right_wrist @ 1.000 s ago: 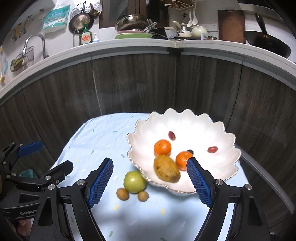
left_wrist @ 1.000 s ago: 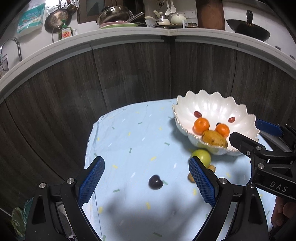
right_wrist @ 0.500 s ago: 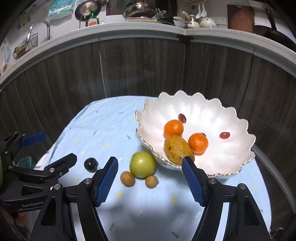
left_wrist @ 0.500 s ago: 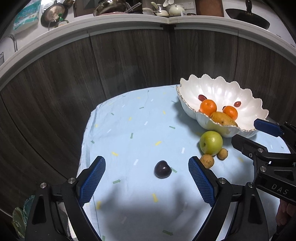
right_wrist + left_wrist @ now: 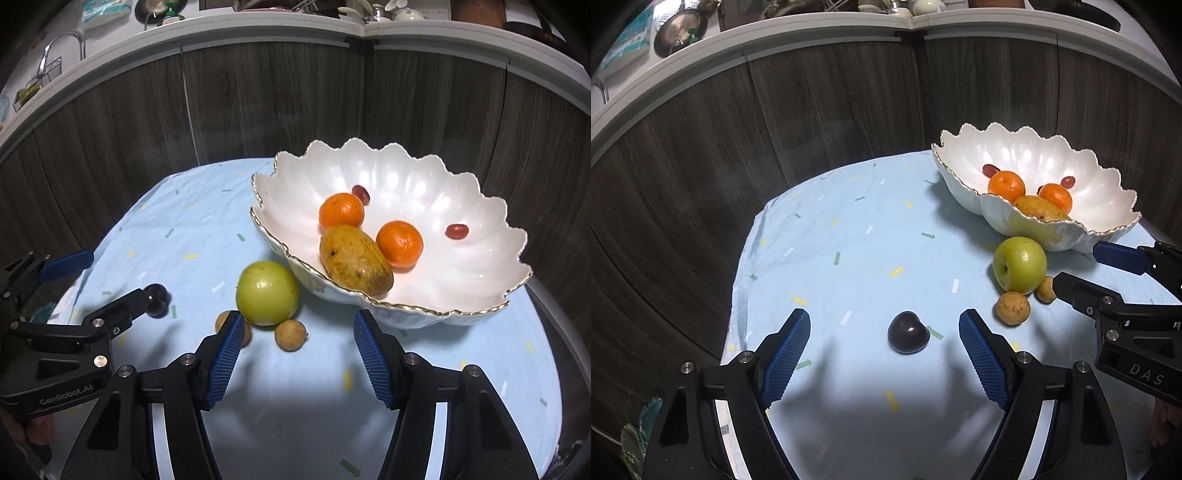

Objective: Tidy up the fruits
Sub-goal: 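Close the left tool on the dark plum while the right tool approaches a brown fruit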

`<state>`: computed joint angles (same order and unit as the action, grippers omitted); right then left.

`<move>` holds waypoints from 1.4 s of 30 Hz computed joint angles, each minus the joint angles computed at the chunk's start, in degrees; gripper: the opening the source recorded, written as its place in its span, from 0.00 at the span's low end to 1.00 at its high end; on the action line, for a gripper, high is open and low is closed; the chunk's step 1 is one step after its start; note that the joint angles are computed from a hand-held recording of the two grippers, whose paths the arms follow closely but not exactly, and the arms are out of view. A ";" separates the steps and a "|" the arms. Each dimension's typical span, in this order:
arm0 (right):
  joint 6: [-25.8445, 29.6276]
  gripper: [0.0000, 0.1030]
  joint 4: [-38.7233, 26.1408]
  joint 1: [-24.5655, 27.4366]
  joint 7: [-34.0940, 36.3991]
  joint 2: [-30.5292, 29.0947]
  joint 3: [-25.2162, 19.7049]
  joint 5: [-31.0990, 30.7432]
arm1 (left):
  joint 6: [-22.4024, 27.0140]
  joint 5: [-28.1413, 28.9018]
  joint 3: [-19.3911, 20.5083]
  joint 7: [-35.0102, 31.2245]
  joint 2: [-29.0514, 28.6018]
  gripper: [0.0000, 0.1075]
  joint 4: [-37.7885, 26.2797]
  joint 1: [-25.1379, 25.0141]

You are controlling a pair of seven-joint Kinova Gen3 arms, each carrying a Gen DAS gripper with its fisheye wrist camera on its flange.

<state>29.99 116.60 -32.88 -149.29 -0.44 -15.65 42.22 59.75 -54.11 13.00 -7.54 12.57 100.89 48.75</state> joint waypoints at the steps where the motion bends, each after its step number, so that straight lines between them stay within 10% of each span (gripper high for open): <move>1: -0.14 0.60 0.04 0.03 -0.01 0.10 0.05 -0.02 | -0.14 0.07 -0.02 -0.21 0.13 0.77 0.00 -0.12; 35: -7.74 0.35 -2.70 2.18 31.58 5.09 3.31 -32.64 | -9.02 8.72 -2.41 -5.26 0.99 0.54 1.31 -4.75; 42: -8.37 0.28 -2.58 2.43 34.56 6.13 3.98 -36.52 | -11.03 9.69 -2.86 -6.24 0.62 0.37 1.86 -5.08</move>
